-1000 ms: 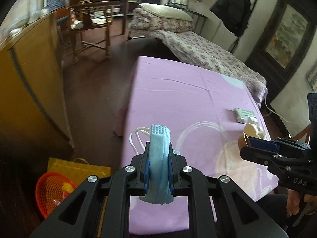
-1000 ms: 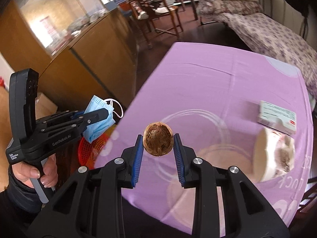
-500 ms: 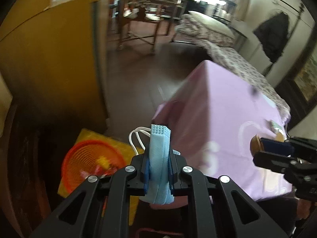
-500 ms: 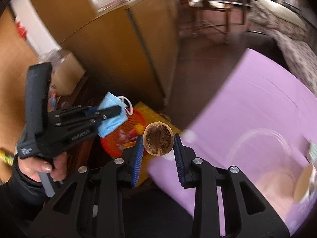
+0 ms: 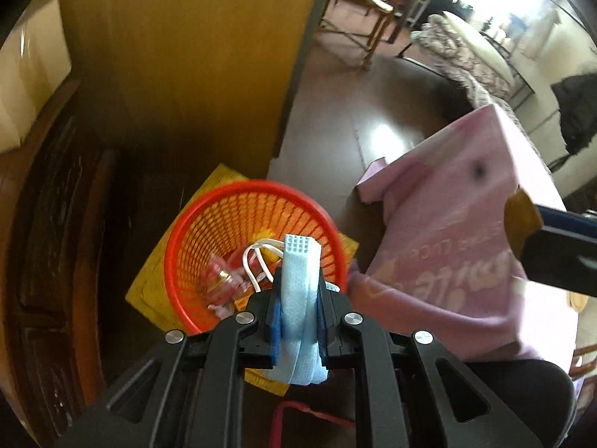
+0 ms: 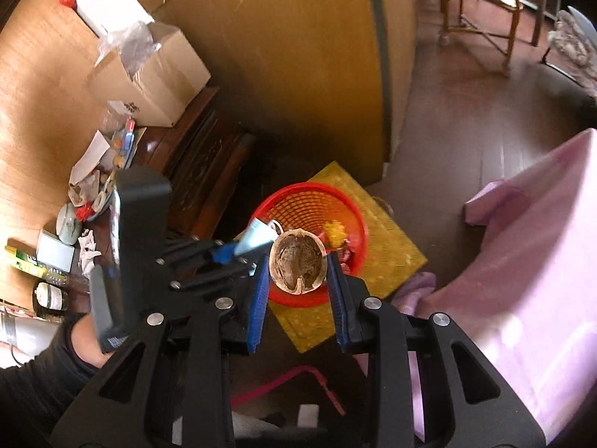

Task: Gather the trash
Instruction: 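Carry the mask and walnut shell in both grippers to the wastebasket, then open both grippers to drop the mask and shell into the basket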

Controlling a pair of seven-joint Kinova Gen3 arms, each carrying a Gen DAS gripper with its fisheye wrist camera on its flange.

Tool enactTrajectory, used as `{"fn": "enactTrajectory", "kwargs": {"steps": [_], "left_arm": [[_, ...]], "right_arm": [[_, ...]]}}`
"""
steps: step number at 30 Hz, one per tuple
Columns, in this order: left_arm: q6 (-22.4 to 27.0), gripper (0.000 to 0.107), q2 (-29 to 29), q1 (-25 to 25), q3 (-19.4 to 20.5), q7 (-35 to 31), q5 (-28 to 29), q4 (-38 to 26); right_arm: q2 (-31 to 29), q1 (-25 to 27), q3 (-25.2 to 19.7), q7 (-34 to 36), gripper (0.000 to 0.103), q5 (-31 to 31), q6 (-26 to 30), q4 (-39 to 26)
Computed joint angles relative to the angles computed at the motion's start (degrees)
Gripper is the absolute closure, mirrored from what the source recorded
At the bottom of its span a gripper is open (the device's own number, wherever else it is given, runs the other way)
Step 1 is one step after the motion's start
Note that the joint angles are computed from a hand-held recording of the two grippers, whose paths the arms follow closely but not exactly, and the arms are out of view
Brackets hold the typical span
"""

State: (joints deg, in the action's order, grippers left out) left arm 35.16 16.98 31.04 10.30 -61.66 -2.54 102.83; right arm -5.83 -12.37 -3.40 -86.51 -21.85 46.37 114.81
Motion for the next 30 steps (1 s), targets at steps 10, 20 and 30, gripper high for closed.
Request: {"fn": "enactTrajectory", "kwargs": {"steps": [10, 20, 30], "left_arm": [[-3.5, 0.092, 4.5, -1.9, -1.1, -1.0, 2.0, 1.6], [-2.9, 0.064, 6.7, 0.8, -3.9, 3.4, -0.5, 0.5], [-1.4, 0.062, 5.8, 1.3, -3.3, 6.1, -2.3, -0.2]], "right_arm": [[11.5, 0.1, -1.9, 2.4, 0.072, -3.5, -3.2, -2.9], [16.9, 3.8, -4.3, 5.6, 0.053, -9.6, -7.7, -1.9], [13.9, 4.0, -3.5, 4.5, 0.053, -8.1, -8.4, 0.0]]}}
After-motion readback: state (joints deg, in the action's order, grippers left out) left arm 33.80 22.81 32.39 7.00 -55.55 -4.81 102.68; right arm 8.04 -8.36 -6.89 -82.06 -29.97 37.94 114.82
